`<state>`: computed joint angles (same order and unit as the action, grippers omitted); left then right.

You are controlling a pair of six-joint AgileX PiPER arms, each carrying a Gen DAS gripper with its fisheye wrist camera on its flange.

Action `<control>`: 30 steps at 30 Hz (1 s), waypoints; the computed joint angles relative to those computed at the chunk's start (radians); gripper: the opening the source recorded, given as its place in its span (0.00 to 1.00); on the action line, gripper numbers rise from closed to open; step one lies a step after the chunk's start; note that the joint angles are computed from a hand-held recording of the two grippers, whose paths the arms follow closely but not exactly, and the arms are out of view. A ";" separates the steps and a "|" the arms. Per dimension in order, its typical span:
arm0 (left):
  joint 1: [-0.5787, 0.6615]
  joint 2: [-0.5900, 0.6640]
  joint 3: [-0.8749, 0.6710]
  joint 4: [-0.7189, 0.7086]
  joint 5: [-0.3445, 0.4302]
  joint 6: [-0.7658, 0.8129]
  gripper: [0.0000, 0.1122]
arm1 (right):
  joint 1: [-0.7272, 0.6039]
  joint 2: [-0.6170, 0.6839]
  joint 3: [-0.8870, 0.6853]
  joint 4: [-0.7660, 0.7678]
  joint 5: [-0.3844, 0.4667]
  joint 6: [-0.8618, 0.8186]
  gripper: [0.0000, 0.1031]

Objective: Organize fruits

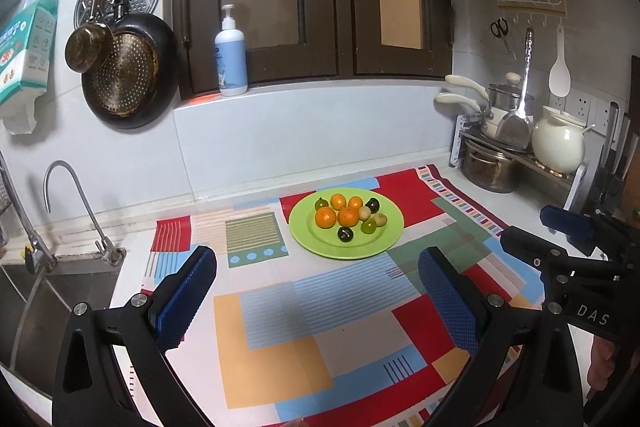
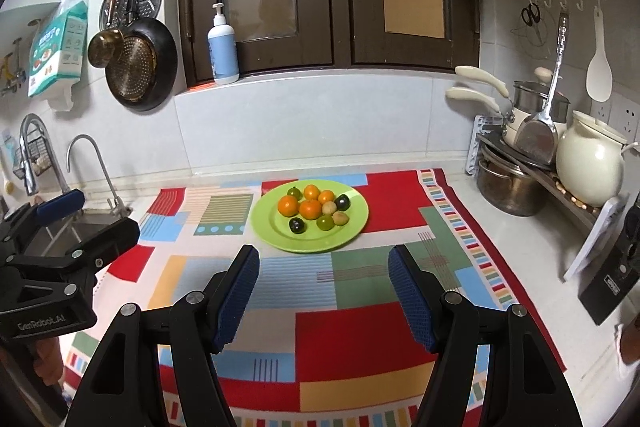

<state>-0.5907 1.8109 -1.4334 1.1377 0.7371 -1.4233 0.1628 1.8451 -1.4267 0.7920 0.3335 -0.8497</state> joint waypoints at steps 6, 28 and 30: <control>-0.022 -0.013 0.023 0.026 0.023 -0.036 0.92 | -0.010 -0.021 0.033 0.052 0.005 -0.060 0.66; -0.045 -0.020 0.035 0.031 0.064 -0.057 0.92 | -0.015 -0.031 0.052 0.106 0.029 -0.123 0.66; -0.045 -0.020 0.035 0.029 0.064 -0.057 0.92 | -0.014 -0.031 0.053 0.107 0.028 -0.122 0.66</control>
